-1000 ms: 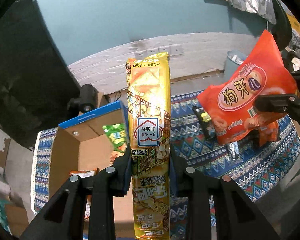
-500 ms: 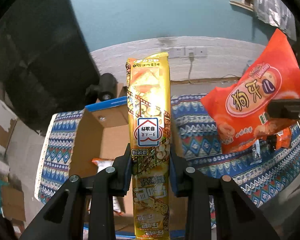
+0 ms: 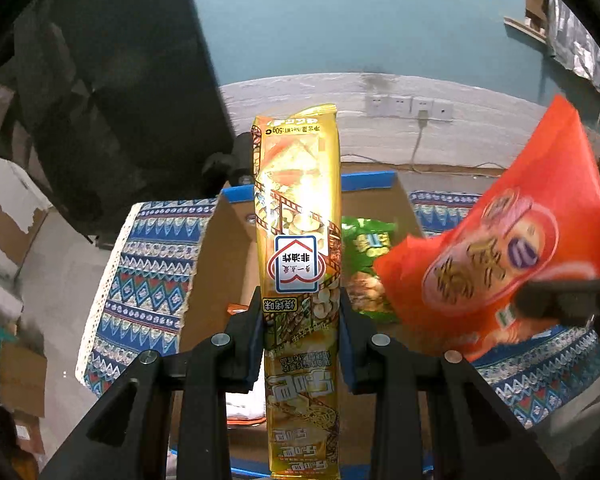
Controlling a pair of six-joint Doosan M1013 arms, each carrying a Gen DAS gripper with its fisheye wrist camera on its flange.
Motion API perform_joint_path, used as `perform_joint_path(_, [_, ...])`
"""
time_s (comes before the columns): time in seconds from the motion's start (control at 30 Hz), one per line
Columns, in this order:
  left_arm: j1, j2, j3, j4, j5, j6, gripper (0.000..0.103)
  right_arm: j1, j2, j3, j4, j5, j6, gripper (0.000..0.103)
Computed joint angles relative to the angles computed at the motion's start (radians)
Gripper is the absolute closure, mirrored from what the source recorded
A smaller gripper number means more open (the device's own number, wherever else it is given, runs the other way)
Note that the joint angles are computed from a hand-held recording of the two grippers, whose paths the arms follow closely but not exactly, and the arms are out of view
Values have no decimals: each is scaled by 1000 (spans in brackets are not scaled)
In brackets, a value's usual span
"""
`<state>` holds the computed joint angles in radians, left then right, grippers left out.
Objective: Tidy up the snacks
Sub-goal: 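Carry both packets over the box and open both tools to drop them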
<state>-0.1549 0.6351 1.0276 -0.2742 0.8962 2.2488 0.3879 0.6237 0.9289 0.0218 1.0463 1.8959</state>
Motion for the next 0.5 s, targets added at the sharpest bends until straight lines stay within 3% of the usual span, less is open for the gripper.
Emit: perform_joint_path(0.5, [13, 35, -34, 65, 44, -53, 70, -14, 114, -124, 153, 124, -77, 79])
